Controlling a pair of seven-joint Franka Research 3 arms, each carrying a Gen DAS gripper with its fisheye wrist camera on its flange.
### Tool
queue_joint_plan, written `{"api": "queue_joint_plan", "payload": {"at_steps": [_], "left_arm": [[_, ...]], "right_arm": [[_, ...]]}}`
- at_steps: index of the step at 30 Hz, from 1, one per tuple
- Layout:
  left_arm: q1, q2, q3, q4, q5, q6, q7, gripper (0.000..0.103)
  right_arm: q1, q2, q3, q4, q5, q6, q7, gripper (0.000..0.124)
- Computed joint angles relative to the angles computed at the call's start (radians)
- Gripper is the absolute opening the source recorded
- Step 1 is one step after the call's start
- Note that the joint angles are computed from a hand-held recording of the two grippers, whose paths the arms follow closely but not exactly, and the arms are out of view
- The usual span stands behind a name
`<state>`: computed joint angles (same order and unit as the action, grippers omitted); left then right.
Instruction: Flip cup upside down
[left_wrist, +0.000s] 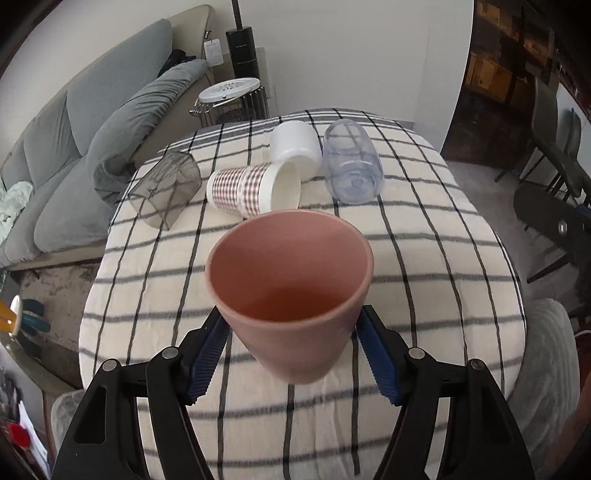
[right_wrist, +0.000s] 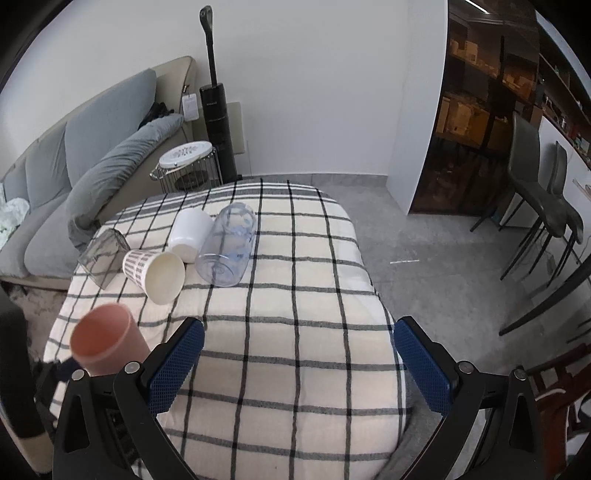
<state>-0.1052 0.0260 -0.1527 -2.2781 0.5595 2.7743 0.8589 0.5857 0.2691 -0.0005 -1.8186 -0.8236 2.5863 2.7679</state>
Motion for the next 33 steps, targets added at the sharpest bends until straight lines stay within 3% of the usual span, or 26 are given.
{"api": "queue_joint_plan", "payload": {"at_steps": [8,18,22,26,29,33], "left_arm": [[-0.025,-0.084,-0.018,-0.086,-0.226,-0.035,0.185,0.070],[-0.014,0.065,-0.006,0.046,-0.150,-0.010,0.151,0.070],[-0.004,0.145,-0.009,0.111,-0.209,-0.022,0.211,0.070],[-0.013,0.162,0.004,0.128,-0.176,-0.011,0.201,0.070],[-0.011,0.151,0.001,0.123,-0.194,-0.031,0.207,0.087],[-0.015,0.074,0.014,0.057,-0.150,-0.033,0.148,0.094]], "right_arm": [[-0.012,-0.045,0.013,-0.061,-0.022,0.015,0.030,0.103],[-0.026,-0.012,0.014,-0.041,-0.004,0.000,0.029,0.103],[-0.024,0.022,0.002,-0.009,0.020,-0.005,0.013,0.103],[-0.016,0.036,-0.010,0.004,0.042,-0.008,-0.007,0.103],[-0.011,0.038,-0.014,0.004,0.061,-0.012,-0.024,0.103],[-0.006,0.023,-0.008,0.001,0.084,-0.017,-0.052,0.103]]}}
